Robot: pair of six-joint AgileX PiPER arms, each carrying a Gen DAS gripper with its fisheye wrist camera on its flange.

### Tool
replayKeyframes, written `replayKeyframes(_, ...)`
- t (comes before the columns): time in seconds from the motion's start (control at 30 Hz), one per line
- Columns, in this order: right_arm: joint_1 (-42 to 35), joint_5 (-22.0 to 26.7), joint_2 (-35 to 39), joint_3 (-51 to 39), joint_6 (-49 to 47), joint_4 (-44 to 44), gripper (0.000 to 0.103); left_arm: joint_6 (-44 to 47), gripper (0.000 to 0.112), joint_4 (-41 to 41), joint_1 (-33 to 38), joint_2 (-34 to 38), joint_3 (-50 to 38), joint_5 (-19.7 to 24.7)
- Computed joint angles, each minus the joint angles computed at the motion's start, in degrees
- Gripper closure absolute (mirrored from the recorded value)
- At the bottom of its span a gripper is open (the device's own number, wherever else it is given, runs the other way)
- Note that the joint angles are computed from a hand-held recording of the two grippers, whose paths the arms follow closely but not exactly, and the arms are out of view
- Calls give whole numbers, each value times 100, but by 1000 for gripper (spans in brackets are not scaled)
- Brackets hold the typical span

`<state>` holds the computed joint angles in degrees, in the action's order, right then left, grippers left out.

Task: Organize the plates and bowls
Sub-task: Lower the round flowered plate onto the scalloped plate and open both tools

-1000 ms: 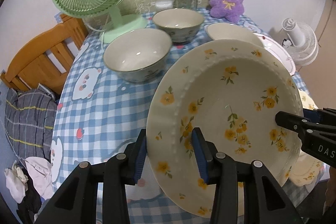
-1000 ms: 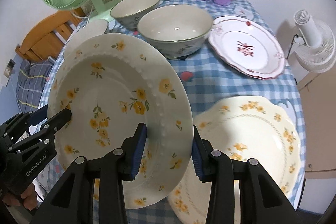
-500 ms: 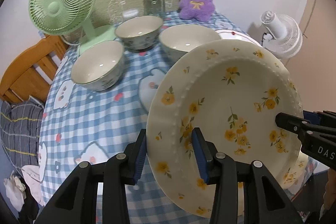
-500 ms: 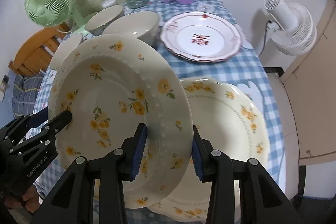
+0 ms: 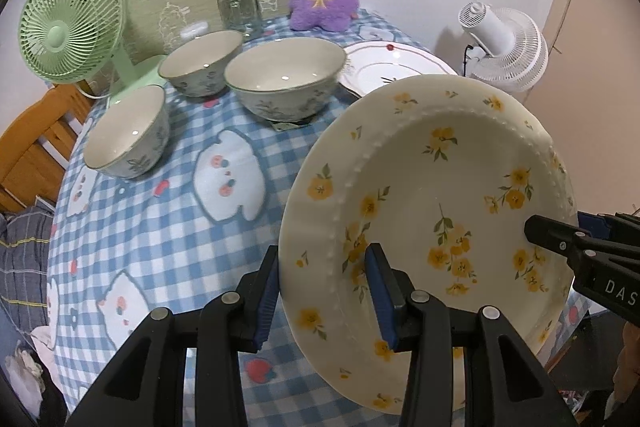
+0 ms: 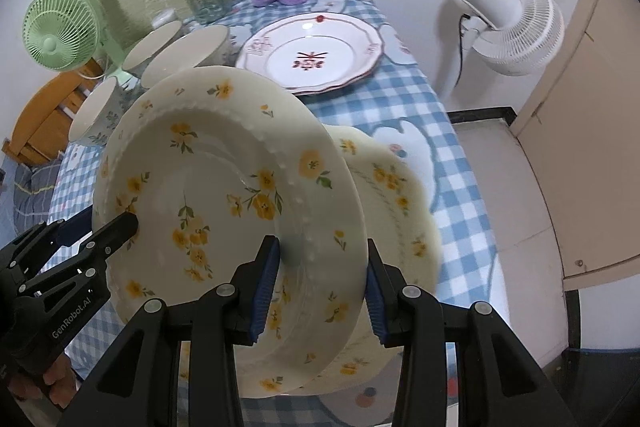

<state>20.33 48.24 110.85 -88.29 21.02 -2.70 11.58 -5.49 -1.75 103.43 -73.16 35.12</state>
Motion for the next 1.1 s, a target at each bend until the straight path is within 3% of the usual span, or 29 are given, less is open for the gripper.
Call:
replayKeyframes(0.43, -401, -318, -122, 552, -127, 76, 61, -324, 70, 147, -428, 273, -57, -44)
replayKeyframes(1.1, -481, -349, 361, 245, -244, 131, 61, -564, 69, 393, -489, 669, -310, 20)
